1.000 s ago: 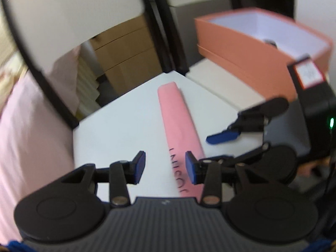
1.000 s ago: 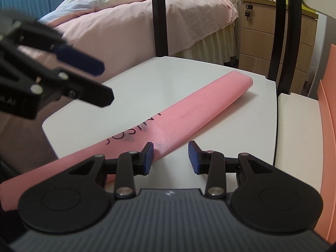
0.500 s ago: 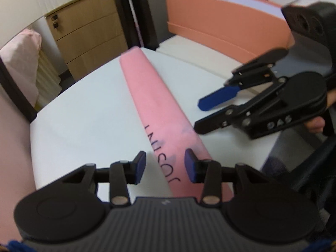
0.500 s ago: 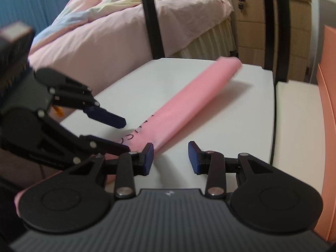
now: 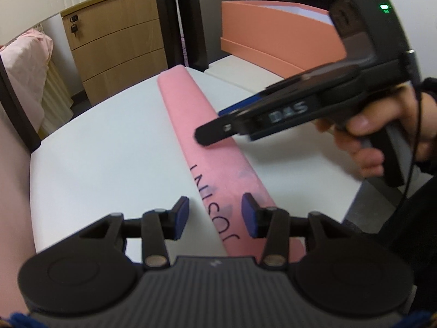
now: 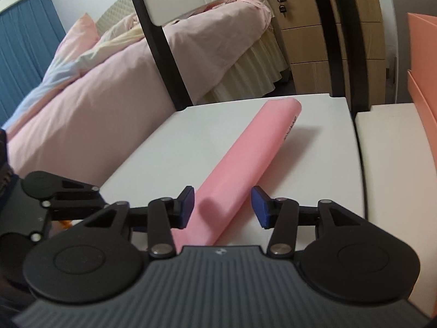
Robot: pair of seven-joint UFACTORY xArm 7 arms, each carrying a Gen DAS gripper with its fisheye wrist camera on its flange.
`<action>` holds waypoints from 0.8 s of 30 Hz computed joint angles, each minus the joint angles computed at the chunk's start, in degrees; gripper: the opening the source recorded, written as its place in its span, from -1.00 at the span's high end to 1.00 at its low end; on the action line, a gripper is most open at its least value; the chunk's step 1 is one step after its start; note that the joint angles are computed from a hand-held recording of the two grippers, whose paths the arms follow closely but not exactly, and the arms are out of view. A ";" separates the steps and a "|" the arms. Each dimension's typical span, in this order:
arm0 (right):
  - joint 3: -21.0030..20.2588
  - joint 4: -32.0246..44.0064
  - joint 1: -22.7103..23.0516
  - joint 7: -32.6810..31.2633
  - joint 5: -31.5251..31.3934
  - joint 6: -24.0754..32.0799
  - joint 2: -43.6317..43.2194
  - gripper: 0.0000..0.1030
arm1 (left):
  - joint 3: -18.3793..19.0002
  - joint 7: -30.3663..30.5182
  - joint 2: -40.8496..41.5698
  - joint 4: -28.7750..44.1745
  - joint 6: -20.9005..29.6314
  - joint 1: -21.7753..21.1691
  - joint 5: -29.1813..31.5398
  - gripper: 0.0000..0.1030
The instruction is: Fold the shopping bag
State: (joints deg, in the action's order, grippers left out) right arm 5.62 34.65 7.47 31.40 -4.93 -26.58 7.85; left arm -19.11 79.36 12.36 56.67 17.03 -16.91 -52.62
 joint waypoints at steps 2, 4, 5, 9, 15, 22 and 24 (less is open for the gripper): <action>-0.28 1.29 0.91 -1.94 1.31 0.70 1.35 0.02 | 0.07 -0.16 0.08 0.22 0.37 0.01 0.36 0.11; -1.84 1.98 3.67 -6.56 5.15 0.17 2.41 0.02 | 0.13 -0.30 0.17 0.46 0.77 0.05 0.63 0.11; -1.09 2.11 2.96 -6.55 5.45 -0.34 2.75 -0.01 | 0.16 -0.36 0.22 0.58 0.97 0.07 0.77 0.11; 1.85 2.62 -3.08 1.20 -4.04 -3.22 4.54 -0.01 | 0.28 -0.67 0.42 1.08 1.77 0.16 1.21 0.11; 3.34 3.41 -8.43 12.43 -14.25 -5.92 6.00 0.47 | 0.45 -1.07 0.88 2.10 3.85 0.69 0.77 0.11; 0.73 -0.35 -8.01 13.62 -18.21 -18.33 3.96 0.80 | 0.99 4.33 2.73 5.44 14.86 4.42 -7.43 0.02; -0.14 -2.04 -8.52 14.35 -21.26 -22.94 2.93 0.83 | 1.80 5.15 3.75 6.94 20.76 5.61 -10.12 -0.04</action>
State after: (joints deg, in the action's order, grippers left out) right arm 5.48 32.60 -1.04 45.74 -26.19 -49.51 10.77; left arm -17.31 84.51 16.12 63.60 37.79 -11.29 -62.73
